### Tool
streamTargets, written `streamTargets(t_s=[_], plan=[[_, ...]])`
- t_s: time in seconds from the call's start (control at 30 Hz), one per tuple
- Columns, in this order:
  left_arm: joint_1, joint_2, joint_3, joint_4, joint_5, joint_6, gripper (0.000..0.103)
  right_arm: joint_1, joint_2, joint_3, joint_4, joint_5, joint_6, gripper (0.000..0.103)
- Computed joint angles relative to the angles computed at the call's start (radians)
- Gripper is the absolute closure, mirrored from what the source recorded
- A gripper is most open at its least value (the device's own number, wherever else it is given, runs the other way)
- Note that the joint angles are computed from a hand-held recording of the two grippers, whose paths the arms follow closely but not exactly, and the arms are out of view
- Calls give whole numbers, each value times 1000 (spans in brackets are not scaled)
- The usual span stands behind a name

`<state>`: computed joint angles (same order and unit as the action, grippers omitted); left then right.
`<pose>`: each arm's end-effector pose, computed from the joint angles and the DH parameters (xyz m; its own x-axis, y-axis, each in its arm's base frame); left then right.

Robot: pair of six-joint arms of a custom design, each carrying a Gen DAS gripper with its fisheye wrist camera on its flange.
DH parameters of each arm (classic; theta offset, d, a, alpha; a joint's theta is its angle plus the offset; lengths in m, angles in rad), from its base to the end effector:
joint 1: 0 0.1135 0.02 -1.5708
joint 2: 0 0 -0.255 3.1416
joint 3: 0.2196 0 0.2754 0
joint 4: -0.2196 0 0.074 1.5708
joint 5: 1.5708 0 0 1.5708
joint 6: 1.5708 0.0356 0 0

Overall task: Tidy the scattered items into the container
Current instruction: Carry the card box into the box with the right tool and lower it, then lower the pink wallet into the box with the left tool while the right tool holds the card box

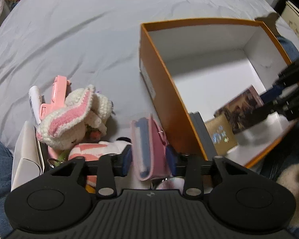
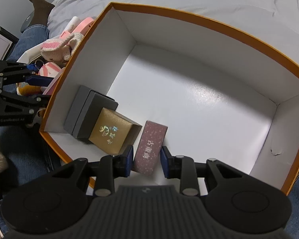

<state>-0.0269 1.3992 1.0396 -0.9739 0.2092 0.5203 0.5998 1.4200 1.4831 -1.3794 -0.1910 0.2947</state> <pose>0.2744 -0.0148 0.2206 -0.8057 0.5082 -0.3043 0.5482 0.8343 -0.0583 0.2220 0.1600 0.3370 -0.9369 -0.2952 -0.1875 -0.3360 0.9084 0.2489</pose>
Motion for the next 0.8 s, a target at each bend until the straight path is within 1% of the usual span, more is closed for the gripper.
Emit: streamTargets(t_s=[0.17, 0.27, 0.3, 0.47, 0.63, 0.73, 0.8], plan=[[28, -15, -16, 6, 27, -39, 78, -7, -13, -13, 11, -3, 9, 72], [71, -42, -23, -12, 69, -59, 82, -9, -28, -27, 17, -4, 26, 73], [82, -63, -27, -19, 81, -62, 84, -10, -38, -34, 20, -2, 38, 74], [115, -170, -29, -38, 112, -73, 84, -20, -79, -56, 27, 6, 75, 77], [143, -224, 43, -66, 155, -100, 85, -27, -111, -57, 24, 13, 100, 77], [152, -242, 84, -78, 211, -120, 85, -24, -135, -61, 30, 20, 120, 77], [130, -257, 105, -86, 241, -145, 85, -24, -148, -62, 37, 26, 134, 77]])
